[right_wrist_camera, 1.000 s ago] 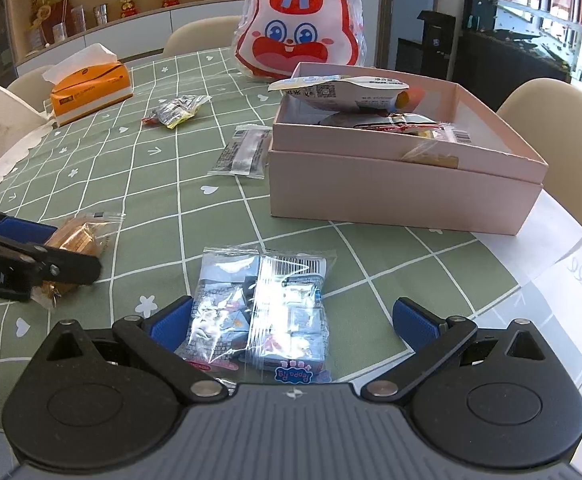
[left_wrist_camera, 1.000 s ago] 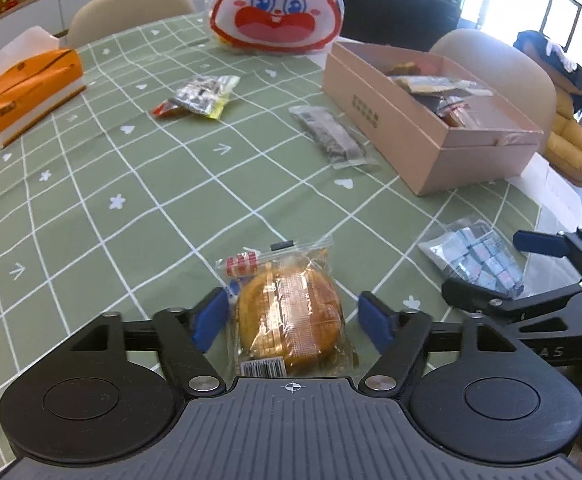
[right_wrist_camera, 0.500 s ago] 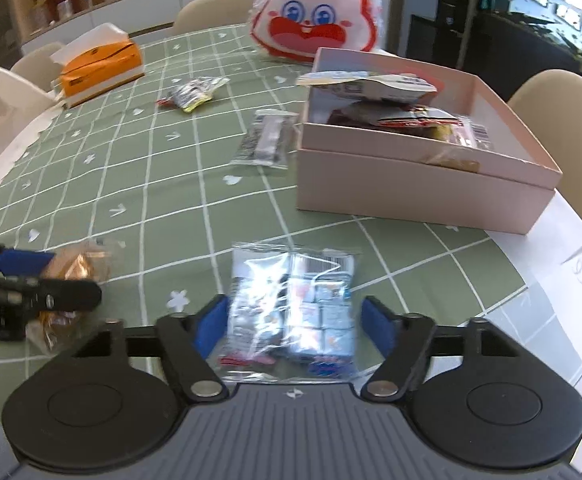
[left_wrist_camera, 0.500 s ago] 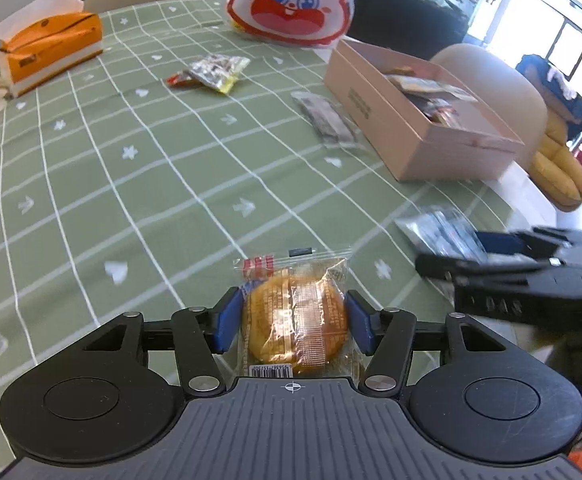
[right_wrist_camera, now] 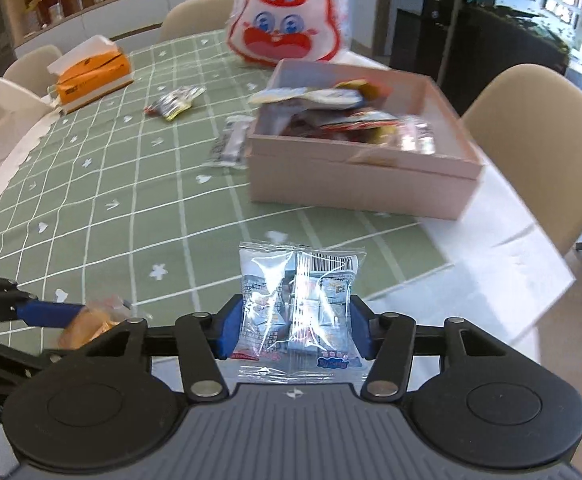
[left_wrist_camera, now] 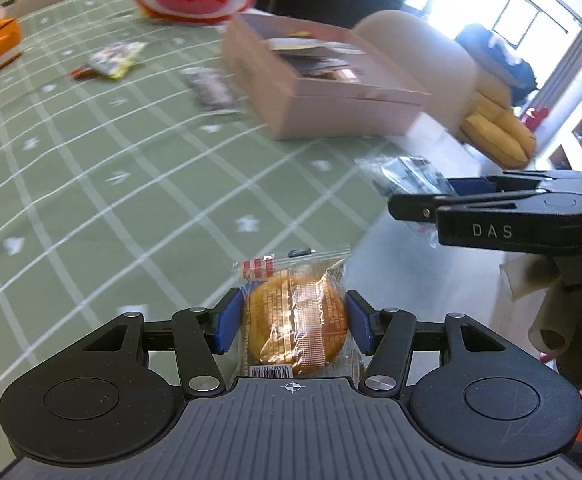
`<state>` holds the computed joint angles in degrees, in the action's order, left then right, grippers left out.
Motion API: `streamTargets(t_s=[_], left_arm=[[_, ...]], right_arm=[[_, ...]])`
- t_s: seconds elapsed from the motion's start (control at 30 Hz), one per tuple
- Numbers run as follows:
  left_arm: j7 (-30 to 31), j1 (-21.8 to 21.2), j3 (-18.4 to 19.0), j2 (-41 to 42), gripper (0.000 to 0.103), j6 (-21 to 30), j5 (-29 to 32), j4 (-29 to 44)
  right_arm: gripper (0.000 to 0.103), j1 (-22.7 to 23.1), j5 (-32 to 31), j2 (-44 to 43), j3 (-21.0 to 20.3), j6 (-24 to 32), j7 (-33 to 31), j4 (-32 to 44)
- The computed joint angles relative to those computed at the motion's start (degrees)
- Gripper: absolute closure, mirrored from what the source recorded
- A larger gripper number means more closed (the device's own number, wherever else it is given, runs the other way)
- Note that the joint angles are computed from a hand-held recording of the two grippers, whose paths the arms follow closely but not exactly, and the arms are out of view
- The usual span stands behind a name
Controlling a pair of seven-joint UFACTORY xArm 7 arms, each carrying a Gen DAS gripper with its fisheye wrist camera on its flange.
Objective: Organize snacks
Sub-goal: 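Carry the bread roll and candy bag over the pink box, then lower both snacks into the pink box and open both grippers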
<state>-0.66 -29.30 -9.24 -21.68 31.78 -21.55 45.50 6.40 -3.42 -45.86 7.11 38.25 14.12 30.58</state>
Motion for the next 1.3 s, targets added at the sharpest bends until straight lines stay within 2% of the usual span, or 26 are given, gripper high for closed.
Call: streamTargets(t_s=[0.13, 0.27, 0.47, 0.67, 0.87, 0.93, 1.0, 1.13, 1.3], left_arm=[[-1.27, -1.35, -1.53, 2.94, 0.042, -0.92, -0.59, 4.16], [-3.84, -1.06, -3.52, 6.78, 0.042, -2.02, 2.18, 10.41], [-11.77, 0.9, -6.41, 15.65, 0.042, -4.28, 13.07, 24.4], [-23.35, 0.7, -5.35, 25.92, 0.042, -3.16, 27.82, 41.13], [-33.27, -5.47, 0.73, 39.9, 0.042, 0.62, 42.05, 60.25], [-35.46, -7.24, 2.2, 43.66, 0.042, 2.69, 42.79, 63.55], [-34.71, -7.36, 1.82, 46.22, 0.042, 2.87, 40.34, 64.36], [-33.27, -9.92, 2.44, 52.7, 0.042, 9.36, 37.81, 70.01], [-34.12, -12.11, 4.24, 55.5, 0.042, 13.19, 37.35, 72.48]], right_arm=[[0.049, -1.07, -0.34, -3.28, -3.48, 1.78, -3.38, 0.42], [0.049, -3.37, -0.46, -5.02, -6.82, 0.12, -7.93, 1.99], [0.049, -5.04, 1.4, -1.06, -12.61, -6.31, -17.27, 8.77], [0.049, -0.41, 8.41, 7.91, -20.04, -13.04, -29.54, 20.02], [0.049, 9.29, 20.04, 17.18, -30.11, -15.24, -44.85, 30.45], [0.049, 10.71, 23.21, 19.14, -31.86, -15.5, -48.69, 31.35], [0.049, 11.91, 26.62, 21.75, -33.59, -14.51, -52.03, 32.5], [0.049, 11.9, 31.43, 27.2, -35.23, -7.24, -55.88, 36.1], [0.049, 11.63, 38.06, 33.22, -36.41, 0.42, -62.47, 40.26]])
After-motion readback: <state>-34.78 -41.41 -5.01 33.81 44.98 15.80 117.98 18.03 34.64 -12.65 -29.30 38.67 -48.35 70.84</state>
